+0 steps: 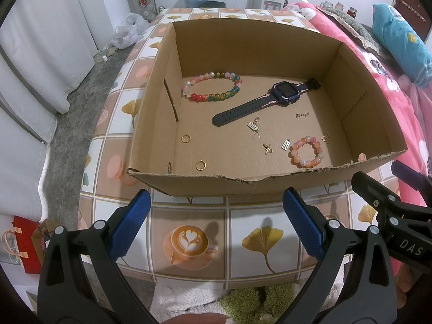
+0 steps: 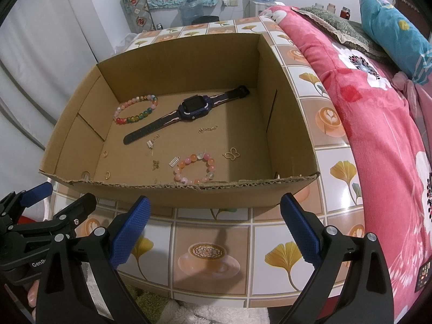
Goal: Organize jewelry
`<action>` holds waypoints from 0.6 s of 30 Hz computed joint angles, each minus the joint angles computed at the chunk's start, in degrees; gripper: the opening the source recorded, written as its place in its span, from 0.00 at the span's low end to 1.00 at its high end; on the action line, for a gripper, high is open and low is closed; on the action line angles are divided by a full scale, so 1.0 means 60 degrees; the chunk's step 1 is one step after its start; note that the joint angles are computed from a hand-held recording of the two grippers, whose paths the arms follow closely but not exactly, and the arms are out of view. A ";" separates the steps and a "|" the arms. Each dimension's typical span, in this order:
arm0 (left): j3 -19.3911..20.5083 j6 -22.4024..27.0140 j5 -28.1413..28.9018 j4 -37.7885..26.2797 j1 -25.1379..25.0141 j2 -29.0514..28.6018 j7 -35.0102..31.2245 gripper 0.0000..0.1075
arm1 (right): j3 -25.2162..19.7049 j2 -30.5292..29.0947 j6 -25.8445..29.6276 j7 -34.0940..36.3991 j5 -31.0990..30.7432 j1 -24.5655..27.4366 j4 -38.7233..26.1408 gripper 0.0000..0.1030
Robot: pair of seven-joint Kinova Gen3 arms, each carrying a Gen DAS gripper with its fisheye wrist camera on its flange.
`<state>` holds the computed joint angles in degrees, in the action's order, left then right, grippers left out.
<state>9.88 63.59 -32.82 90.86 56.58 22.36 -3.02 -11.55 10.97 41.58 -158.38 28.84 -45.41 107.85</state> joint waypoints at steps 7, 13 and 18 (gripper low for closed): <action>0.0003 0.0001 -0.0007 0.0006 0.0008 -0.0004 0.0010 0.88 | -0.0007 0.0001 -0.0009 0.0016 -0.0016 0.0013 0.0001 0.91; 0.0005 -0.0024 0.0015 0.0026 -0.0039 -0.0024 -0.0035 0.88 | -0.0006 -0.0002 0.0010 -0.0012 0.0006 -0.0004 0.0006 0.91; 0.0023 -0.0040 0.0093 0.0014 -0.0078 -0.0023 -0.0086 0.88 | -0.0014 0.0004 0.0026 0.0046 -0.0050 0.0022 -0.0014 0.91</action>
<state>10.02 63.35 -32.27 90.95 56.11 22.22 -3.53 -11.63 10.99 41.74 -158.10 28.54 -45.28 107.76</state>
